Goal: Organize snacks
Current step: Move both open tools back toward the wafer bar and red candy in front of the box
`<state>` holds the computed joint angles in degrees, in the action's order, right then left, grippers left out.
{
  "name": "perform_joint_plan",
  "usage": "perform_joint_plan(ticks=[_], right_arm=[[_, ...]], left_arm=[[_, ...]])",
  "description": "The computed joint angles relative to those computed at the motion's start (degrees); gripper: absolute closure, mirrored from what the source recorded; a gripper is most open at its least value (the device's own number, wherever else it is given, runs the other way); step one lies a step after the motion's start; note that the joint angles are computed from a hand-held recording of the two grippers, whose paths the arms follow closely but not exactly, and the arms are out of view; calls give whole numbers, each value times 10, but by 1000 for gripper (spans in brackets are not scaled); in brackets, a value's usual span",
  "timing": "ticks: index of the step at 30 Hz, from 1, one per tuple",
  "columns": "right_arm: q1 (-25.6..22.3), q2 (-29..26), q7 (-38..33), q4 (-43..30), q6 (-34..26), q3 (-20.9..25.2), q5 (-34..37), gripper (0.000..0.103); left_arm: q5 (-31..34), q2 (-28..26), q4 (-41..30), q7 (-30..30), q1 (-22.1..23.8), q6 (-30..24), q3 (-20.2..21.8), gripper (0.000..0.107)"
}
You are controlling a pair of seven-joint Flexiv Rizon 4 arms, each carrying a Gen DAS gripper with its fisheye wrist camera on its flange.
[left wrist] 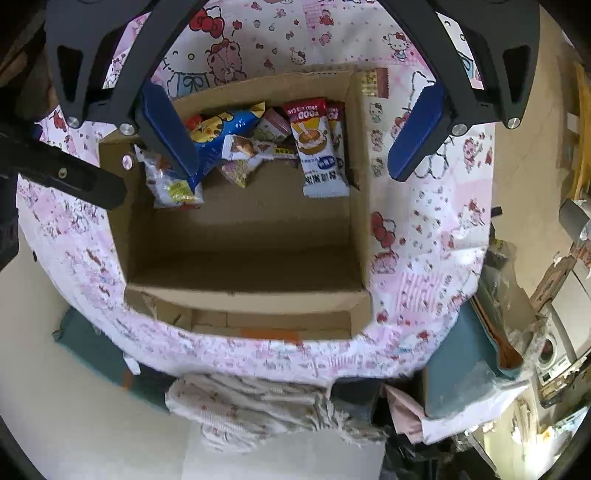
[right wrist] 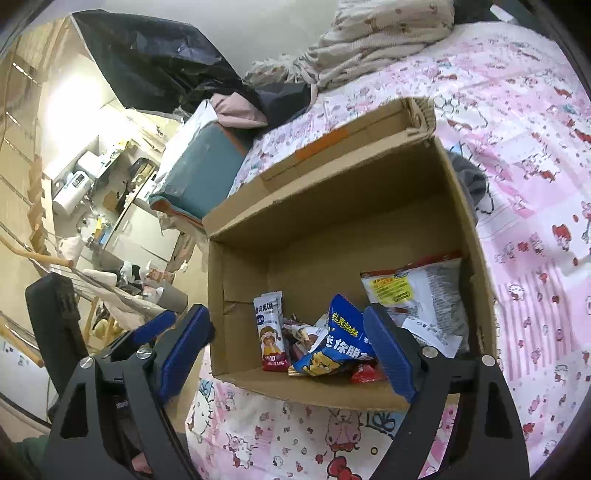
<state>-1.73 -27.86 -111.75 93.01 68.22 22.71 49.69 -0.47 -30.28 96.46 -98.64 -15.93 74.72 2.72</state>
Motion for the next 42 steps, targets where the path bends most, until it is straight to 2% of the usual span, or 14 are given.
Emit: perform_joint_plan(ticks=[5, 7, 10, 15, 20, 24, 29, 31, 35, 39, 42], right_arm=[[9, 26, 20, 30, 28, -10, -10, 12], [16, 38, 39, 47, 40, -18, -22, 11], [24, 51, 63, 68, 43, -28, -50, 11], [30, 77, 94, 109, 50, -34, -73, 11], [27, 102, 107, 142, 45, -34, -65, 11], [37, 116, 138, 165, 32, -46, -68, 11], [52, 121, 181, 185, 27, -64, -85, 11], [51, 121, 186, 186, 26, -64, -85, 11], [43, 114, 184, 177, 16, -61, -72, 11], [52, 106, 198, 174, 9, -66, -94, 11], [56, 98, 200, 171, 4, -64, -109, 11]], left_arm=[[11, 21, 21, -42, -10, 13, 28, 4], [-8, 32, 36, -39, 10, 6, 10, 4], [-16, 49, 56, -44, 20, -3, 4, 4], [22, 72, 75, -84, 10, -26, 33, 4], [27, 93, 102, -114, 28, -41, 28, 4], [60, 97, 95, -168, 24, -102, 46, 4], [42, 98, 110, -216, 53, -129, 31, 4], [26, 91, 113, -212, 67, -134, 19, 5], [21, 74, 104, -213, 74, -155, 14, 15], [29, 47, 66, -173, 74, -217, 5, 16], [37, 20, 35, -112, 67, -255, -12, 15]])
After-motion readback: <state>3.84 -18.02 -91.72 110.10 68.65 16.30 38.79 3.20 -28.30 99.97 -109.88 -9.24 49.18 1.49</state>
